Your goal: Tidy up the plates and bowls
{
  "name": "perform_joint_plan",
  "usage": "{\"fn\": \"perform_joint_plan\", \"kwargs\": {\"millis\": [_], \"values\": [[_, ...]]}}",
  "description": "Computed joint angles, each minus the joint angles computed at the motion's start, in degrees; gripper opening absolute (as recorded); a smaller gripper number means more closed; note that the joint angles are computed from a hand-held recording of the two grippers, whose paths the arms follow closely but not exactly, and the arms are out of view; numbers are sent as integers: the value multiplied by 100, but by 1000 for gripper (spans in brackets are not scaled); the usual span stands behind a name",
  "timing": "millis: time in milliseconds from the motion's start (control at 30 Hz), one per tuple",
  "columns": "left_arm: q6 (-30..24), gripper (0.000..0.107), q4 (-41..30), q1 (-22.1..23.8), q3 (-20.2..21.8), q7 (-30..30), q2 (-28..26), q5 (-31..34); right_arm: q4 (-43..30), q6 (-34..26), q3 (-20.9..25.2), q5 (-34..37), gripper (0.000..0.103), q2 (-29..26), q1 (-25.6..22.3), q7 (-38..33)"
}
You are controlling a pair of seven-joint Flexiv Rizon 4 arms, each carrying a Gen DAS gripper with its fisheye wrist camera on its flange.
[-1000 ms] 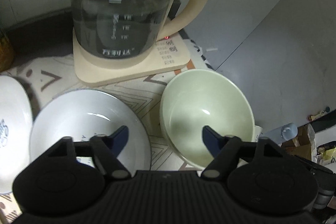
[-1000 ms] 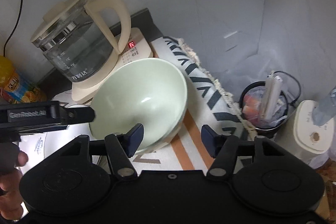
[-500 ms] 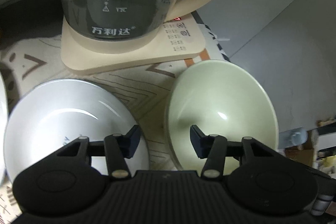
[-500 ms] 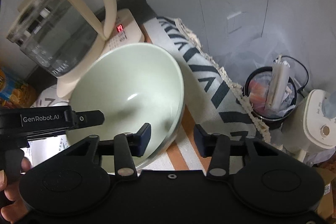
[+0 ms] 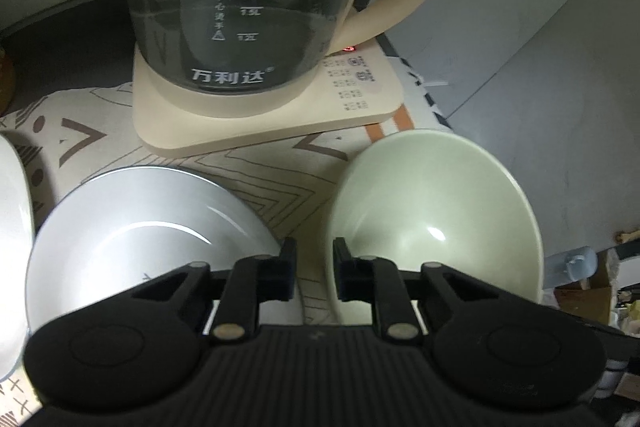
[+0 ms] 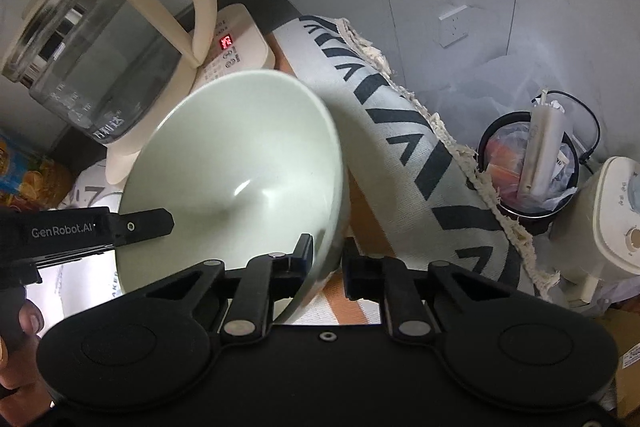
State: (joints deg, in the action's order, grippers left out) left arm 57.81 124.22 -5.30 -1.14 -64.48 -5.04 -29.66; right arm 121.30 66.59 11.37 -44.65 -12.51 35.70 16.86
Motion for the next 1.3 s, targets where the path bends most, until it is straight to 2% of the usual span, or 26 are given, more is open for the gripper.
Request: {"fn": "perform_joint_plan", "kwargs": {"millis": [67,133,467,933,1100,1300], "values": [[-71,16,-26,-6,12,-69,20,120,62,139,-80,-240,15,34,19,252],[-84,16,-23,-6,18,-110,28,169,20,20,-46,-244,15,40,28,247],[-172,16,22,-14,30,157,236,-223,70,-52,5,-536,16,231,-37,632],[-496,16,285,-111,287,763,1028,-728,85,-590,348,-1160,18,750,-78,1505],[-594,7,434,-118,431,924,1340,-831,21,-903,522,-1174,18,864,15,1641],[-777,4,709,-100,639,1219,1772,-951,-82,-1269,686,-1244,18,911,191,1832]]}}
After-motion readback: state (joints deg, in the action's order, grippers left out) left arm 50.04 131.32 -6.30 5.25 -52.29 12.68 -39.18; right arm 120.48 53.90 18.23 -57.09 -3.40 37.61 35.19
